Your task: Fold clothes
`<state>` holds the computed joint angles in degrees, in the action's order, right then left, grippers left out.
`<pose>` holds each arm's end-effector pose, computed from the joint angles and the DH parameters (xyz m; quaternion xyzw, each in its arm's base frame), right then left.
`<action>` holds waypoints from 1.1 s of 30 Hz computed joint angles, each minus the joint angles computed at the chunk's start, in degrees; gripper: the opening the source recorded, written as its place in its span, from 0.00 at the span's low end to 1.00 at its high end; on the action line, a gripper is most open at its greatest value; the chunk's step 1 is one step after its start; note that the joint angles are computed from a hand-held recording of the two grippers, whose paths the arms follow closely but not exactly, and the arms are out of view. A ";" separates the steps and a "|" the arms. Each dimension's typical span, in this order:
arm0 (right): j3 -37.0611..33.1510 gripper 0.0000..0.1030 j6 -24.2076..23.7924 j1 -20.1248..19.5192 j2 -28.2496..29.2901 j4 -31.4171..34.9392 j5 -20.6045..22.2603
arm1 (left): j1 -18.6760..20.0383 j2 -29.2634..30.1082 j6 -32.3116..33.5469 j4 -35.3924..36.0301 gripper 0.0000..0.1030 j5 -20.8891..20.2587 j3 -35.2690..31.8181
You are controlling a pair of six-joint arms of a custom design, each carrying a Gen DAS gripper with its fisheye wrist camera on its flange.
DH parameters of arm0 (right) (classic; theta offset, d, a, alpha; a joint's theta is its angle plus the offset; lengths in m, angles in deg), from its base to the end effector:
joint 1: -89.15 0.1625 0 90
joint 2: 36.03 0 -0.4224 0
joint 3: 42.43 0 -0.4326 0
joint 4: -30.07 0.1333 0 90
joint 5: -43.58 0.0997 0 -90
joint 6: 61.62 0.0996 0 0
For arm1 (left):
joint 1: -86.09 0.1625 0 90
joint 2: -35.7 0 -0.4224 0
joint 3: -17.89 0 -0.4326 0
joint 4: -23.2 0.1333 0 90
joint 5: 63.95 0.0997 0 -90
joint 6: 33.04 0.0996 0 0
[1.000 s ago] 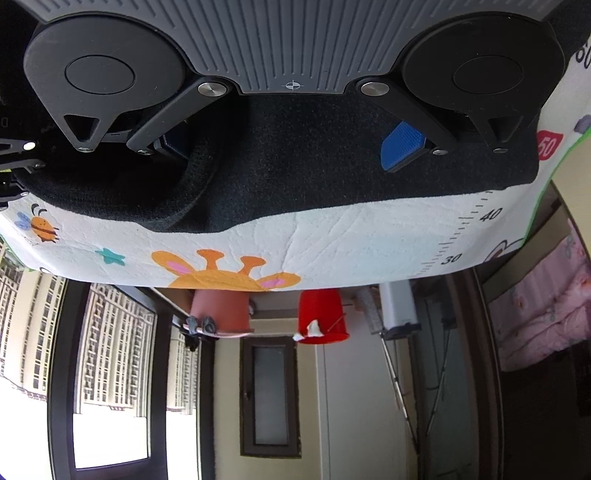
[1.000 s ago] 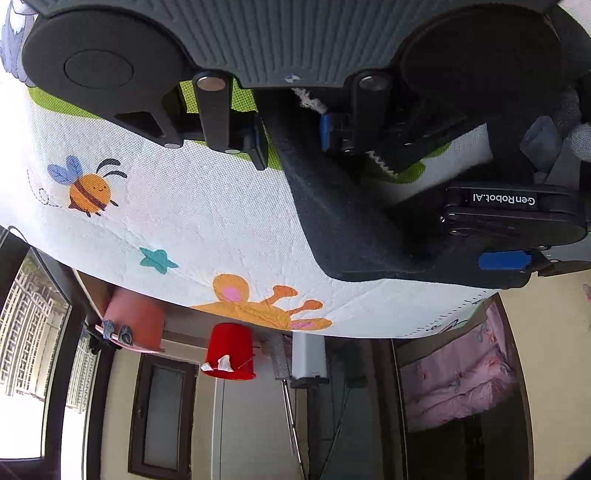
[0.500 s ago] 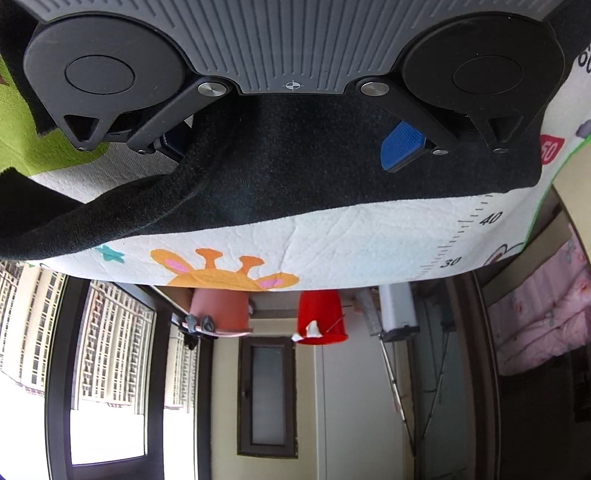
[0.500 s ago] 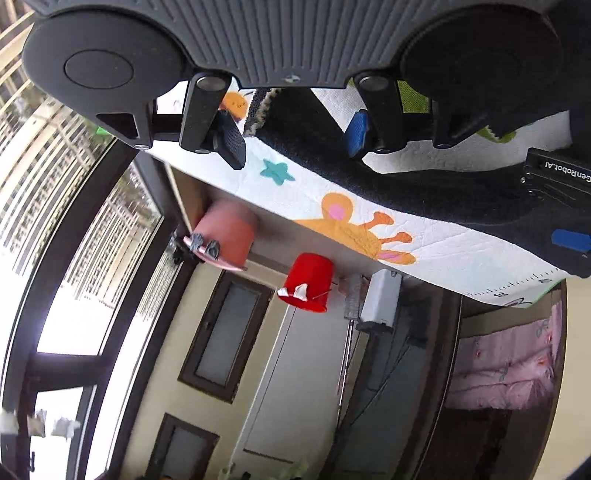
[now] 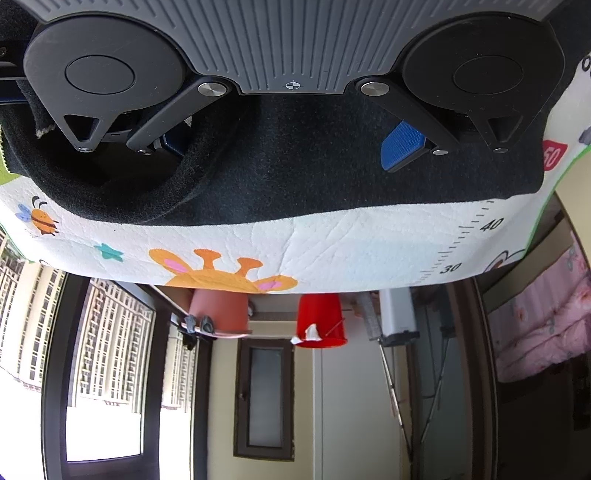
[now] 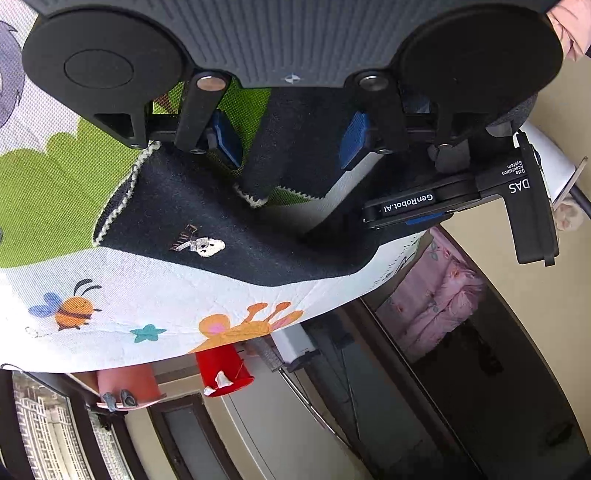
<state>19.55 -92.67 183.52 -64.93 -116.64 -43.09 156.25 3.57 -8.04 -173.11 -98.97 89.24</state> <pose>0.2045 -0.8504 0.0794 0.3033 -0.9302 0.2057 0.0195 -0.0641 -0.8107 0.1832 0.0462 0.7807 -0.4724 0.4064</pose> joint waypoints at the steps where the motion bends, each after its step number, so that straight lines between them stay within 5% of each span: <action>1: -0.02 0.38 -0.43 0.17 0.36 -0.68 -0.01 | 0.01 -0.10 -0.58 0.64 1.00 0.09 -0.05; 3: 0.03 0.16 -0.18 0.27 0.12 0.13 0.34 | 0.03 -0.21 -1.07 1.03 1.00 0.09 0.02; 4: 0.73 0.13 0.49 0.05 -0.82 0.70 2.08 | 0.07 -0.34 -1.51 1.34 1.00 -0.03 0.14; 10: 11.25 0.12 2.05 -2.53 -10.90 -2.99 11.09 | 0.33 -1.09 -3.62 2.41 1.00 -1.16 0.91; 15: 19.45 0.12 4.06 -5.14 -17.34 -13.30 6.15 | 0.74 -2.45 -6.03 3.77 1.00 -3.57 2.34; 16: 20.92 0.15 4.21 -5.60 -18.30 -15.88 4.33 | 1.10 -3.57 -6.38 3.64 1.00 -6.51 3.76; 20: 20.49 0.24 6.44 -6.71 -18.81 -16.20 2.26 | 3.60 -11.90 -8.85 7.26 1.00 -29.80 13.22; 22: 18.60 0.37 7.81 -6.62 -18.03 -15.00 2.39 | 3.39 -14.83 -5.41 10.50 1.00 -34.52 16.22; 27: 6.82 0.38 10.48 -5.26 -10.52 -7.15 5.08 | -0.15 -17.24 6.58 2.39 1.00 -23.34 20.54; 30: -3.48 0.38 10.88 -3.54 -3.72 -0.03 1.31 | -0.11 -17.92 2.57 2.24 1.00 -12.60 18.67; 33: -12.90 0.38 13.18 -2.41 2.69 7.03 -2.57 | 2.10 -19.92 -11.50 9.95 1.00 -5.35 16.35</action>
<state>6.65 -79.49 181.12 -62.23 -109.61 -45.66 158.35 -16.35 -19.55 -163.16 -104.32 105.59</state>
